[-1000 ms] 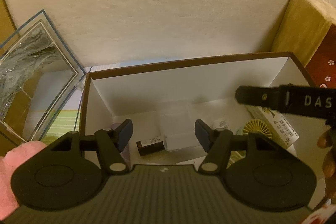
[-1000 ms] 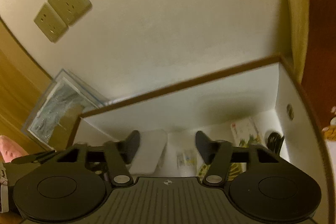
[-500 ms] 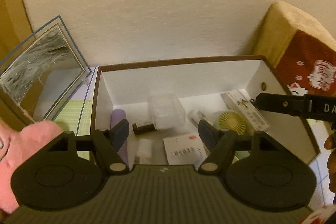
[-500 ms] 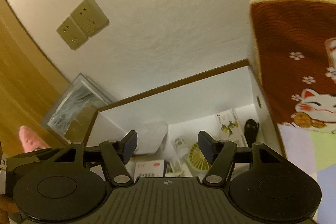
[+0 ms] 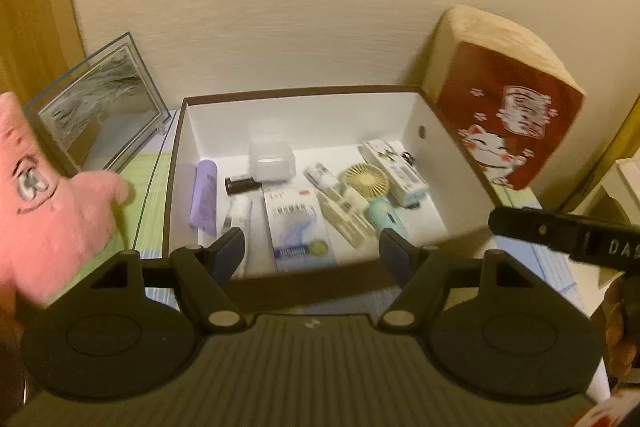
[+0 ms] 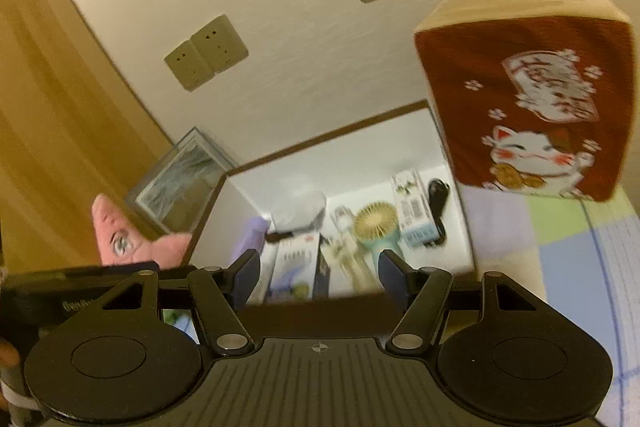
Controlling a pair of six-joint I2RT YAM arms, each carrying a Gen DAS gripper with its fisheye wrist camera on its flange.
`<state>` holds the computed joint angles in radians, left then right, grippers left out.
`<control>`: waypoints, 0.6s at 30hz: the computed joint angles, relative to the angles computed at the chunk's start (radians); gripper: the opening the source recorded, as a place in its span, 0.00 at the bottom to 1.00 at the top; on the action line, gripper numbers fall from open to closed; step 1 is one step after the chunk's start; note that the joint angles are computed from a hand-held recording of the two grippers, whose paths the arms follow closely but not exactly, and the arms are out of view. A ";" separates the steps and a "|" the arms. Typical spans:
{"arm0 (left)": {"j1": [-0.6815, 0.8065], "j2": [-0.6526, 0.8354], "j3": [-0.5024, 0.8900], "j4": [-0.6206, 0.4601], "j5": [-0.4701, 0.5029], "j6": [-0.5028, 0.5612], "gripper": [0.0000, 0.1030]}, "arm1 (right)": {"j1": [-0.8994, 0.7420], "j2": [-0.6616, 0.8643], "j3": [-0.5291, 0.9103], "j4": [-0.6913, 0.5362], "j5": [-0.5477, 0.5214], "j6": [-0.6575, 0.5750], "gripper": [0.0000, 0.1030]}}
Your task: Organize rigid objects
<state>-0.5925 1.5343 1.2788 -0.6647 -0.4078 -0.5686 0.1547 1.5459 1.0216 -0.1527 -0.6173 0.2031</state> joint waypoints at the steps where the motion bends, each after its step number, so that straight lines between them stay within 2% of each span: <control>1: -0.027 -0.016 -0.004 -0.018 -0.020 -0.024 0.70 | -0.012 -0.032 -0.027 -0.008 -0.008 -0.012 0.64; 6: -0.203 -0.092 -0.017 -0.142 -0.156 -0.199 0.70 | -0.065 -0.228 -0.167 -0.088 -0.014 -0.095 0.64; 9: -0.334 -0.105 0.001 -0.266 -0.257 -0.352 0.70 | -0.102 -0.337 -0.224 -0.170 -0.039 -0.153 0.64; 13: -0.522 -0.079 0.047 -0.497 -0.353 -0.638 0.70 | -0.163 -0.470 -0.280 -0.311 -0.112 -0.250 0.64; 18: -0.712 -0.028 0.096 -0.727 -0.365 -0.960 0.70 | -0.236 -0.608 -0.310 -0.537 -0.161 -0.346 0.64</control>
